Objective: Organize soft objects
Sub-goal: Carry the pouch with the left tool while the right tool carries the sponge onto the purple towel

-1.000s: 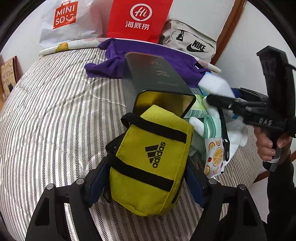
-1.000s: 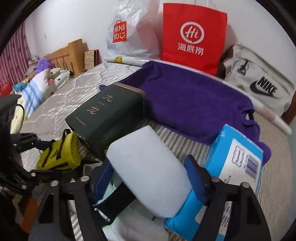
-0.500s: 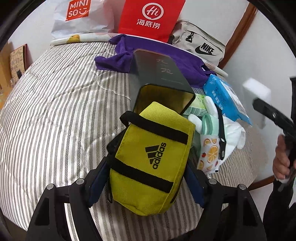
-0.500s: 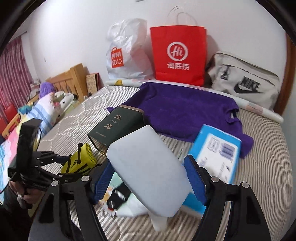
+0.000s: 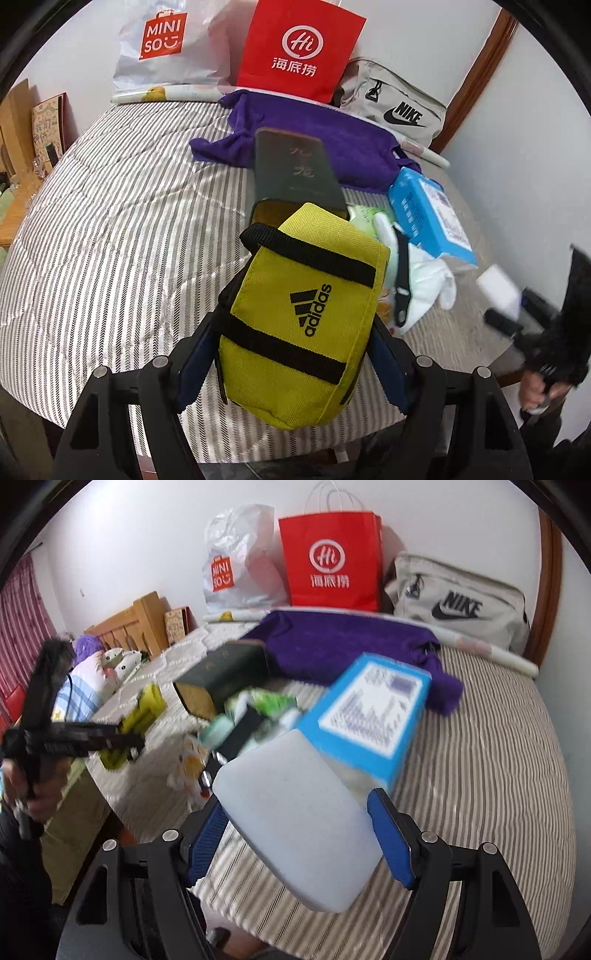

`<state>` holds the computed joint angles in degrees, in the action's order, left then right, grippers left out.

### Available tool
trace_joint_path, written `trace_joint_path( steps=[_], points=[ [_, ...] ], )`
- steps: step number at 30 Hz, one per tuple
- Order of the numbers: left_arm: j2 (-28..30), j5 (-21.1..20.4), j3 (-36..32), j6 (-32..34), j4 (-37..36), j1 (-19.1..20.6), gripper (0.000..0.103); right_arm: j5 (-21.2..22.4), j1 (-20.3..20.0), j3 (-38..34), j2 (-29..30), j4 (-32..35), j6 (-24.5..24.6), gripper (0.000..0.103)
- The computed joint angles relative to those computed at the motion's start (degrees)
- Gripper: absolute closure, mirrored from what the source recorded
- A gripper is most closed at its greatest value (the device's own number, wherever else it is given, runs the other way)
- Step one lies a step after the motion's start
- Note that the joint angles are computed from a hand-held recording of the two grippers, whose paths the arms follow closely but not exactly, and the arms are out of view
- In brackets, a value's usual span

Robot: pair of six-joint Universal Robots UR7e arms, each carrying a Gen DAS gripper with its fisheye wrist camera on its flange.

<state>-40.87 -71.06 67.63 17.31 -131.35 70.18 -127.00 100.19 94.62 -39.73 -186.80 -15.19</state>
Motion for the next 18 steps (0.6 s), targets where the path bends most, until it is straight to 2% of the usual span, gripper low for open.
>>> trace_joint_path(
  steps=[10,18],
  points=[
    [0.31,-0.51,-1.49,-1.68,0.48,-1.56,0.027,-0.31,-1.22,2.54,-0.58,1.28,1.86,0.028],
    [3.0,-0.07,-6.12,-2.16,2.29,-2.43,0.027,2.39,-3.39,1.53,-0.84,4.87,3.92,0.028]
  ],
)
